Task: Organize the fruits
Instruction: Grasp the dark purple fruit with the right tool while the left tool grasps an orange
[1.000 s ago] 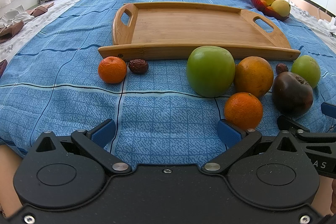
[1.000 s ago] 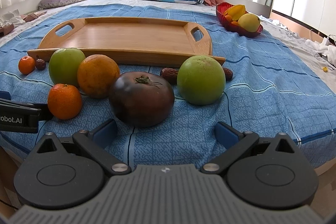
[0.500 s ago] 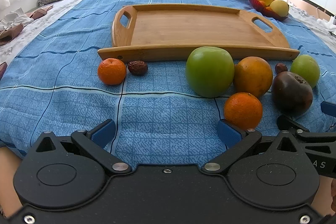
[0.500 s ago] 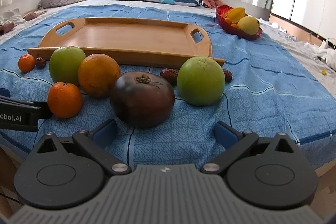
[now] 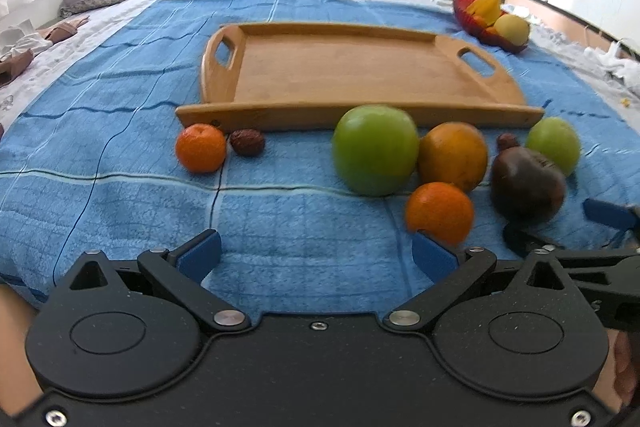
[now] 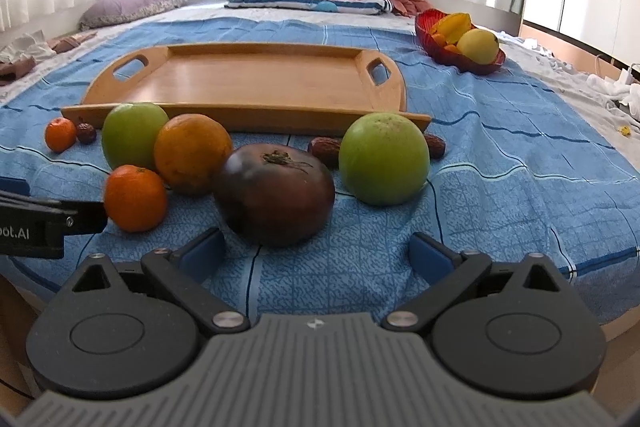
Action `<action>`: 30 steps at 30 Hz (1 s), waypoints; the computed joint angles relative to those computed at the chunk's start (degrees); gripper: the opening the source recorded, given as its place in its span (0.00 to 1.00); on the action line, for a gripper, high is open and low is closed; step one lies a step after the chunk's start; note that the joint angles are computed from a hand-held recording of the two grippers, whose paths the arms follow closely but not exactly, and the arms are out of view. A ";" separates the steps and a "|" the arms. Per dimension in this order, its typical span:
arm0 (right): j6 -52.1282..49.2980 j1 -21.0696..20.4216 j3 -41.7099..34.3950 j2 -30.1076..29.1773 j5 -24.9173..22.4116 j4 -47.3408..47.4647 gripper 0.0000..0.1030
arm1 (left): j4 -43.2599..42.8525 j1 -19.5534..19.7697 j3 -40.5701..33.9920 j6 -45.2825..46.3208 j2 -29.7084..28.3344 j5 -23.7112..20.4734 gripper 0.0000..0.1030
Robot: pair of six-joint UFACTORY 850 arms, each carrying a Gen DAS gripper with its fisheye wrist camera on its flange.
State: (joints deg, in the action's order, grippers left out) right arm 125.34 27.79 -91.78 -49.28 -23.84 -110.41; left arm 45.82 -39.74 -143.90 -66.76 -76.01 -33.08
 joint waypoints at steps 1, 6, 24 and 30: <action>1.99 0.02 0.55 0.29 -0.21 -1.90 0.92 | 1.26 -0.18 0.90 -1.18 0.59 0.57 0.97; 11.38 -0.04 2.99 1.58 -1.37 -11.04 0.83 | 6.56 -0.32 7.54 -7.74 4.61 6.97 0.96; 42.16 -2.73 5.01 2.84 2.14 -39.29 0.65 | -10.03 -0.47 -1.59 8.48 -0.38 7.99 0.52; 45.08 -3.08 4.80 2.77 2.73 -41.34 0.65 | -15.89 -0.03 -6.75 13.70 -3.34 7.68 0.42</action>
State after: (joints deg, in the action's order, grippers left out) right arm 170.42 24.71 -86.98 -46.51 -21.11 -151.74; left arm 29.93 -39.76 -150.66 -53.06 -79.34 -25.40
